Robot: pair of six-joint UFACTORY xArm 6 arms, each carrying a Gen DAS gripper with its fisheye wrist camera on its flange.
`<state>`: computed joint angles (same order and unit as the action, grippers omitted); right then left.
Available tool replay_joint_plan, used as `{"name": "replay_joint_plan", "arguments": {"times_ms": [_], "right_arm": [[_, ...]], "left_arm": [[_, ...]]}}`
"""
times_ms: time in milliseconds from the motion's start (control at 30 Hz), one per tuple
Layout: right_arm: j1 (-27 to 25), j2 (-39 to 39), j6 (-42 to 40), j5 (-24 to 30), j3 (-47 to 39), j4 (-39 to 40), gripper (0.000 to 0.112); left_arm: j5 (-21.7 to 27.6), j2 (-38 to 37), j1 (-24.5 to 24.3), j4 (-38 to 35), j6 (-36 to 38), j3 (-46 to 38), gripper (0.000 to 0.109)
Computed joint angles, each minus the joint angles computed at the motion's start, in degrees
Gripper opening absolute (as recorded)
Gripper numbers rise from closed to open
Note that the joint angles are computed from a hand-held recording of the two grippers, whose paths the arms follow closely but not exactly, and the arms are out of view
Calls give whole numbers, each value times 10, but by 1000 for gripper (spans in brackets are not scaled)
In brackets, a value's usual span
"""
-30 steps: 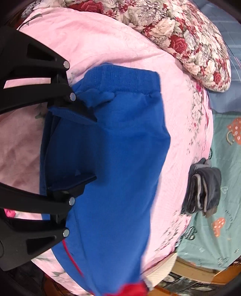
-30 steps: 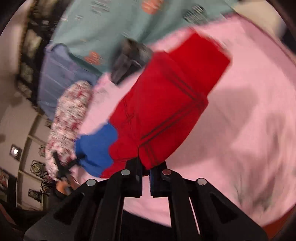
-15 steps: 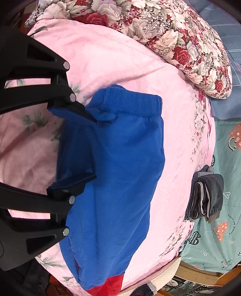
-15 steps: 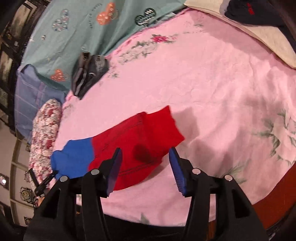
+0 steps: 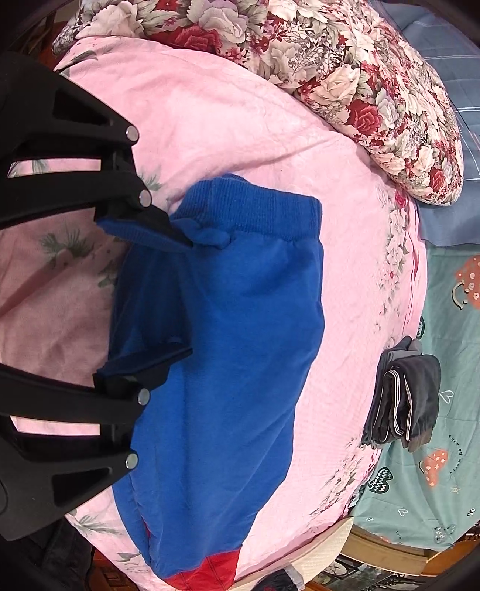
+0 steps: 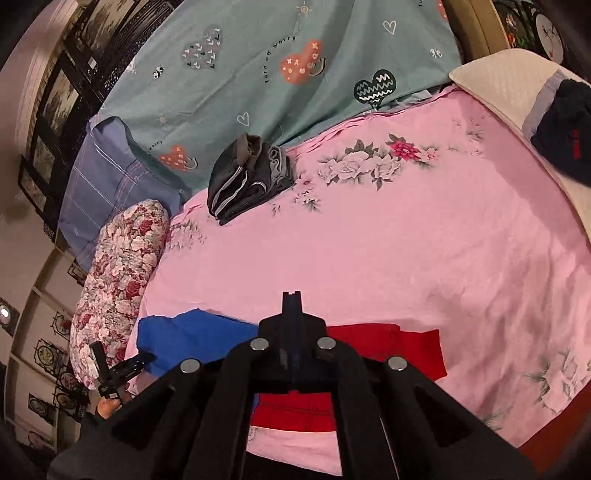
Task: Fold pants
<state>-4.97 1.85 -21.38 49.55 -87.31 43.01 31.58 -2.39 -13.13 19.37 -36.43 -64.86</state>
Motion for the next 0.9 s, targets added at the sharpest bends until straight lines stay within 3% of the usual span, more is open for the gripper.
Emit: {"name": "replay_joint_plan", "arguments": {"times_ms": [33,67,100,133,200,367,400,433,500,633,800,900], "right_arm": [[2,-1,19,-6,1,-31,1],[-1,-4,33,-18,12,-60,16],[-8,-5,41,-26,25,-74,50],[-21,-7,59,-41,45,-83,60],[-43,-11,55,-72,89,-62,69],[-80,26,-42,-16,128,96,67],[-79,32,-59,-1,128,120,42],[-74,39,-66,8,124,127,31],[-52,23,-73,-21,125,108,22],[-13,-11,-97,-8,63,101,20],[32,16,-16,30,-38,30,20],[44,29,34,48,-42,-24,20]], "left_arm": [[-2,0,0,0,-1,2,52],[-5,0,0,3,-2,3,52],[-6,0,-1,6,-5,4,52],[-9,0,-1,9,-6,6,52],[-12,1,-1,10,-6,6,52],[-10,6,1,0,5,0,52],[-6,8,0,4,2,-3,52],[-3,9,-1,7,0,-5,52],[0,10,-2,9,-1,-7,52],[6,12,-2,9,-1,-12,52],[5,12,-4,18,-18,-11,52],[-1,9,-2,13,-11,-5,52]]}}
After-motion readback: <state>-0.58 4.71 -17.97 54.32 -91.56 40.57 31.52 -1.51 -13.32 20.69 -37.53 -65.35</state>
